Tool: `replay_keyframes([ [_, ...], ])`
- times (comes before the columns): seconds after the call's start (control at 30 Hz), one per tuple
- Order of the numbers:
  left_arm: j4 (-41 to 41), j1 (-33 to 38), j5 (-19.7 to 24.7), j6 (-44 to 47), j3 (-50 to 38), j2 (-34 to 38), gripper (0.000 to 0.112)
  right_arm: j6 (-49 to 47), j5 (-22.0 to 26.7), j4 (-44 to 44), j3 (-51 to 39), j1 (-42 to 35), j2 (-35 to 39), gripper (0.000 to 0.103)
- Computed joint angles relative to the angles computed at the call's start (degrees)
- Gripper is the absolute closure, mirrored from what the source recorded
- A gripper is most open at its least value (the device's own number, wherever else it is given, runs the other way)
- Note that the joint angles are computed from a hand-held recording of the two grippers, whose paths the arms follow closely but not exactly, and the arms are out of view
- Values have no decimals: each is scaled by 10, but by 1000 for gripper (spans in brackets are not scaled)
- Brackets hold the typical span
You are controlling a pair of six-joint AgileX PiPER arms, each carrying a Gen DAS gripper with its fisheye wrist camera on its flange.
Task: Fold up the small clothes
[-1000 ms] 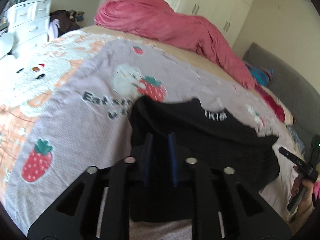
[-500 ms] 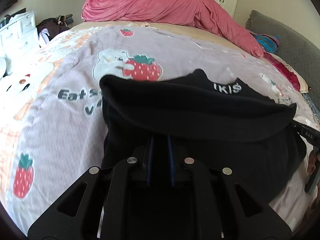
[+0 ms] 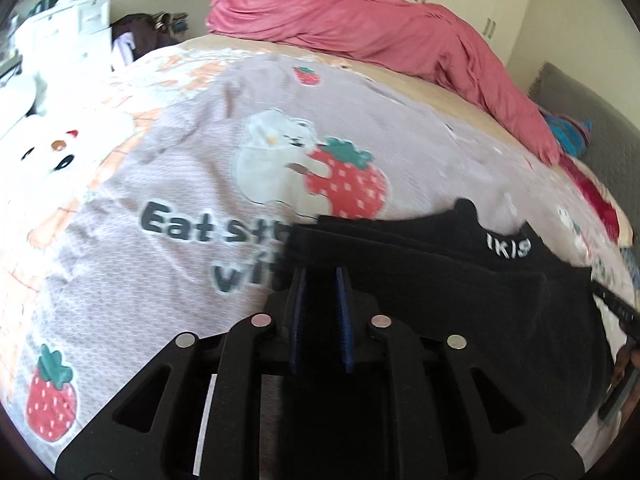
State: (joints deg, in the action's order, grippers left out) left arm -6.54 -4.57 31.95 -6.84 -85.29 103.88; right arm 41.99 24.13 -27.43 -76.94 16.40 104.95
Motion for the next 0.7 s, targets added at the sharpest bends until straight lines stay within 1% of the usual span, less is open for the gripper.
replay_keyframes([
  [0.03, -4, 5, 1, 1, -1, 0, 91, -10, 0, 5, 2, -4, -3, 81],
  [0.07, -11, 10, 2, 5, -1, 1, 85, -15, 2, 6, 3, -6, -4, 79],
  [0.1, -32, 17, 7, 20, -2, 2, 83, -32, 2, 19, 3, -9, -6, 75],
  [0.17, -68, 28, 24, 50, -10, 9, 76, -100, -7, 87, 4, -22, -7, 73],
  [0.23, -81, 29, 27, 65, -13, 15, 74, -158, -13, 153, 3, -33, -3, 69],
  [0.3, -101, 29, 26, 86, -12, 16, 74, -205, -15, 206, 0, -40, 4, 69],
  [0.33, -112, 30, 26, 95, -11, 16, 74, -214, -18, 217, 0, -42, 6, 69],
  [0.37, -116, 29, 26, 99, -11, 17, 81, -225, -20, 229, 1, -43, 8, 69],
  [0.4, -112, 27, 27, 97, -12, 18, 89, -232, -22, 237, 1, -44, 8, 72],
  [0.43, -107, 25, 28, 96, -13, 19, 95, -258, -27, 259, 3, -46, 8, 83],
  [0.47, -102, 22, 26, 94, -13, 20, 98, -272, -31, 269, 4, -45, 7, 88],
  [0.5, -101, 21, 23, 97, -11, 18, 101, -264, -34, 256, 5, -41, 6, 95],
  [0.53, -105, 21, 21, 101, -10, 17, 105, -260, -35, 251, 7, -39, 3, 96],
  [0.6, -102, 19, 10, 101, -1, 5, 106, -277, -41, 281, 11, -45, -4, 97],
  [0.67, -108, 21, -5, 110, 9, -11, 107, -304, -55, 327, 22, -57, -18, 97],
  [0.7, -123, 26, -17, 125, 16, -21, 107, -330, -65, 362, 31, -64, -26, 97],
])
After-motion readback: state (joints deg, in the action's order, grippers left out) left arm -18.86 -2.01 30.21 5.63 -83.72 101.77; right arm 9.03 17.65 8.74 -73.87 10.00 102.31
